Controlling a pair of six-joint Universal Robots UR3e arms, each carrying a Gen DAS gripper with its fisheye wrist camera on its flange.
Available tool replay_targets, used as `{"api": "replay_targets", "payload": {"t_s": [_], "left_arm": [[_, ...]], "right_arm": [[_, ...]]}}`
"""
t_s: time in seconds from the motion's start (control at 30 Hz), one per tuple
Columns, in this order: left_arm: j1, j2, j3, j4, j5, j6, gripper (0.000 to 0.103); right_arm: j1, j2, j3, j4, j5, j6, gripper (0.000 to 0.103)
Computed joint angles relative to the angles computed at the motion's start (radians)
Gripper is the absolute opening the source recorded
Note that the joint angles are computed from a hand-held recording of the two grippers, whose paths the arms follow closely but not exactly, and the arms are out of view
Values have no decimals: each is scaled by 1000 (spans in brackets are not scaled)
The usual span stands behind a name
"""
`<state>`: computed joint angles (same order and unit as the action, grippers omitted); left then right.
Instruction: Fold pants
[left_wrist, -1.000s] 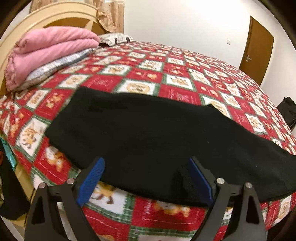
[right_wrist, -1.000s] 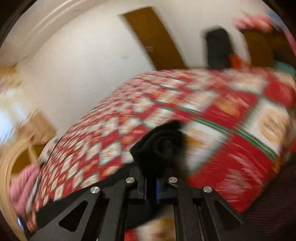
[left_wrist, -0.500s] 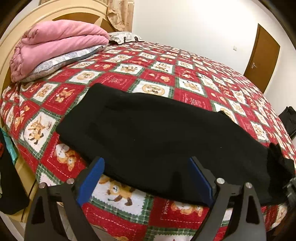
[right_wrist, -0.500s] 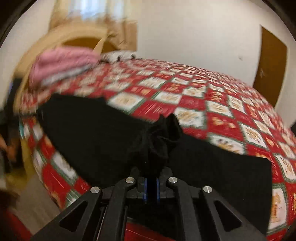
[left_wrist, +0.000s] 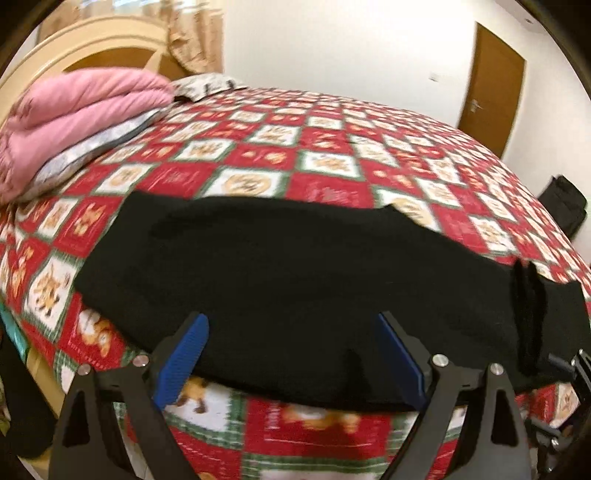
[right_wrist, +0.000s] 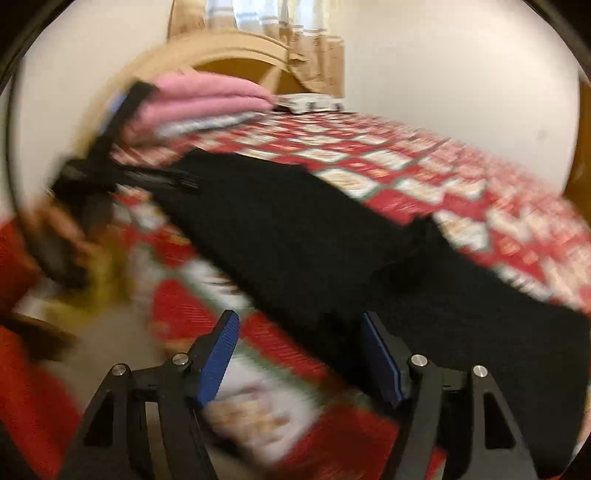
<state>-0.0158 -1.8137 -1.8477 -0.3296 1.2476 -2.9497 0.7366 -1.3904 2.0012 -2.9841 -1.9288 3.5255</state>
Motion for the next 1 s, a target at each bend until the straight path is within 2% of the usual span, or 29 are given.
{"api": "replay_targets", "payload": {"t_s": [0.07,0.1,0.13,0.17,0.23,0.27,0.3,0.37,0.47,0.57,0.63,0.67,0.7,0.73,0.83,0.9,0.93,1.0], "left_arm": [[-24,11,11,-8,-25,24,94],[-38,16,18,-11,-42,41,94],[-57,23,26,-14,-60,62,94],[-83,27,39,-12,-77,81,94],[-132,26,74,-20,-110,107,94],[-159,24,95,-27,-129,118,94],[-190,16,120,-27,-141,121,94],[-264,-18,187,-44,-137,100,94],[-362,-113,331,-134,-115,52,94],[-444,-218,429,-150,-10,-1,93],[-474,-265,457,-180,113,-68,93],[-479,-278,463,-204,157,-102,93],[-461,-281,434,-197,150,-137,94],[-438,-254,363,-119,113,-163,94],[-469,-208,293,-77,183,-118,95],[-470,-186,256,-61,185,-106,94],[-461,-169,234,-57,173,-97,95],[-448,-164,232,-66,149,-80,95]], "right_arm": [[-38,-102,87,-39,86,18,69],[-59,-174,135,-43,99,35,63],[-78,-272,191,-32,60,63,56],[-93,-329,215,-3,33,77,39],[-132,-483,251,149,-93,145,20],[-171,-554,266,221,-130,178,16],[-239,-643,301,271,-126,197,16],[-391,-755,338,353,-46,178,16],[-495,-703,354,327,-16,138,16],[-608,-612,333,411,71,124,16],[-660,-590,362,354,107,71,16],[-668,-575,354,340,106,52,16],[-688,-567,344,341,122,44,16],[-717,-570,346,333,154,39,16],[-796,-567,373,287,238,-10,16],[-891,-662,432,278,359,-33,16],[-916,-748,466,280,387,-15,16],[-840,-865,488,282,296,2,16]]}}
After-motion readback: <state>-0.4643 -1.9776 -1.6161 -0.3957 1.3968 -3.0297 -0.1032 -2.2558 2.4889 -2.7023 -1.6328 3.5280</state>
